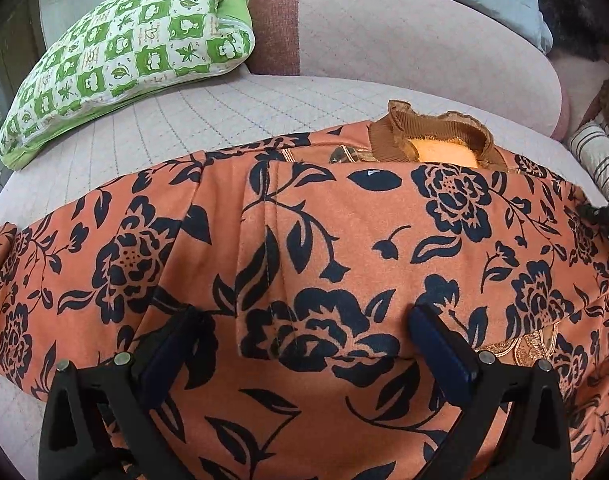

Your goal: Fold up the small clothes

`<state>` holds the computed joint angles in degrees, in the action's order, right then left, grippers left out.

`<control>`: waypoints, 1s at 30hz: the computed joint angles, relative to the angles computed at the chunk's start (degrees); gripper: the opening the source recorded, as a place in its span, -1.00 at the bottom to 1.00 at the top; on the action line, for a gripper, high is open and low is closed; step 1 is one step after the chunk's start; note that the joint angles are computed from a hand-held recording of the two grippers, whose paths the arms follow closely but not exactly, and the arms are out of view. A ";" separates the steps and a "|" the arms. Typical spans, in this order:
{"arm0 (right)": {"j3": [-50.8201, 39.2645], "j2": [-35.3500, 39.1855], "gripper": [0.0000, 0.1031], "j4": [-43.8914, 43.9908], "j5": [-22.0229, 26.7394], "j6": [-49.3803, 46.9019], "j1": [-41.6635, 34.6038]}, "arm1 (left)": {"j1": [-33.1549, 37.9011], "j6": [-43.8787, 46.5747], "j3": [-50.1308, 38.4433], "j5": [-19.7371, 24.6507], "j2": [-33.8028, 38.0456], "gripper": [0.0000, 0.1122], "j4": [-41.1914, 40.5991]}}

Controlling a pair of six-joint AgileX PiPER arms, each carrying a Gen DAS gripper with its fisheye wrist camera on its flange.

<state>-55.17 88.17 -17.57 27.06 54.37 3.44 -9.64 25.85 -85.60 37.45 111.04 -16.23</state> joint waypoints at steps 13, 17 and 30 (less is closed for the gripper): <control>18.90 -14.43 -0.61 32.49 -10.86 -12.97 1.72 | -0.32 -0.61 -0.32 -0.01 0.08 0.84 1.01; 20.25 -23.24 -0.48 23.39 -9.43 -2.00 5.31 | -0.95 -2.15 -0.07 -0.84 0.12 0.84 2.76; 9.51 -20.05 0.55 -34.65 22.12 56.74 41.74 | 21.34 14.09 -2.33 11.21 -8.46 0.84 -23.36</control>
